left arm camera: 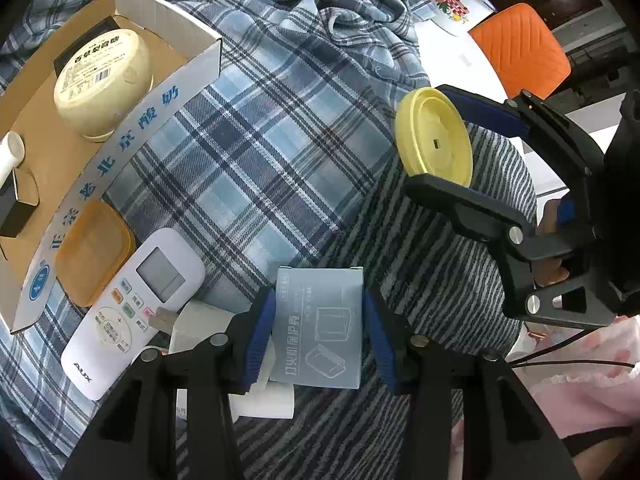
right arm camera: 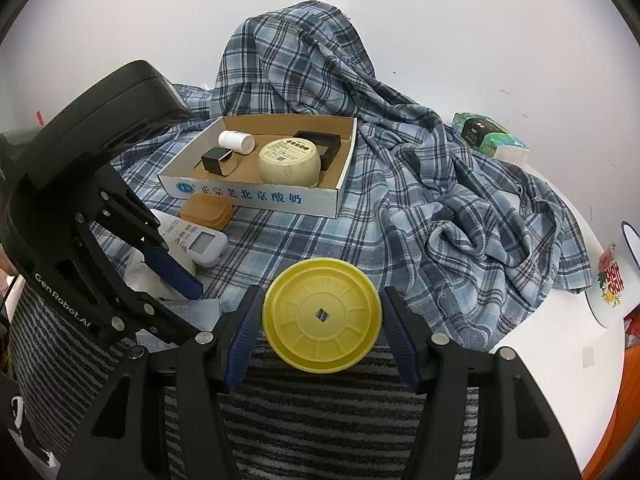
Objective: Organize rigid objects
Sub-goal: 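Move the left gripper down to the grey rectangular box beside the remote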
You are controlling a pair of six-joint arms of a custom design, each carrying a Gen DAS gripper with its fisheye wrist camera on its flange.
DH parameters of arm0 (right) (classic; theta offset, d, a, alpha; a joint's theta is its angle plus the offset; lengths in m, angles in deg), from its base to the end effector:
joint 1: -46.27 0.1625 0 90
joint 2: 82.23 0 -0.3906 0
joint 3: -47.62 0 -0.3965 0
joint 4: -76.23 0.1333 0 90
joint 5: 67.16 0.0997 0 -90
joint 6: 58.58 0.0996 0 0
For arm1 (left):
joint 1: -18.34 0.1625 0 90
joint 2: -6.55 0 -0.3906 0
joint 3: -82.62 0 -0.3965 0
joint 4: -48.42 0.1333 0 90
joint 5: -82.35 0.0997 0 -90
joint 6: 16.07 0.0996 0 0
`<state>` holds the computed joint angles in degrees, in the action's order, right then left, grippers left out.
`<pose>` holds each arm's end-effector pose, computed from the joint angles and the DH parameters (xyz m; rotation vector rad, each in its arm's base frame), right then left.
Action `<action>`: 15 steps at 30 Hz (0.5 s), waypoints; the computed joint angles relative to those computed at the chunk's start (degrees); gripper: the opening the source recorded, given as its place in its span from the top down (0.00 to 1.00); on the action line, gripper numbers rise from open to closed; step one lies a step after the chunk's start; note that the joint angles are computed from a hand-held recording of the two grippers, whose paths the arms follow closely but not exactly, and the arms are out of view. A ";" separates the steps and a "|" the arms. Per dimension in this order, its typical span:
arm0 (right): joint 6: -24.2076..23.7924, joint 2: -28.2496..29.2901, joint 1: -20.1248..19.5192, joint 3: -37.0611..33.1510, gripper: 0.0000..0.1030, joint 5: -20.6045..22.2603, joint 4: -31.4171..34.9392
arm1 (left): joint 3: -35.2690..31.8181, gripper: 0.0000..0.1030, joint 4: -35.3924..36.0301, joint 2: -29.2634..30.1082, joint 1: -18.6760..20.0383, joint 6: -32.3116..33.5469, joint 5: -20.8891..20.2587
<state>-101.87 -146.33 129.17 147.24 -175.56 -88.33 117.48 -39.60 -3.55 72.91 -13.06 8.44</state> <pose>0.0232 -0.6381 0.2729 0.6397 -2.4197 0.6293 -0.3272 -0.7375 -0.0654 0.9747 2.5202 0.5098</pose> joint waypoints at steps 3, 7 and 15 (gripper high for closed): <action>-0.30 -0.07 -0.05 0.12 0.44 0.12 0.07 | 3.01 0.53 -2.55 -1.33 -0.51 -0.15 1.34; -0.48 -0.17 -0.21 0.39 0.44 0.08 0.06 | 13.32 0.60 -12.32 -5.76 -2.18 0.98 4.82; -0.28 -0.51 -0.19 0.44 0.44 0.20 -0.40 | 20.69 0.87 -18.23 -9.62 -3.95 2.57 5.99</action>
<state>-102.15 -146.85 128.98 147.68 -175.36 -88.73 138.17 -57.83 -13.17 68.95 -10.49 14.42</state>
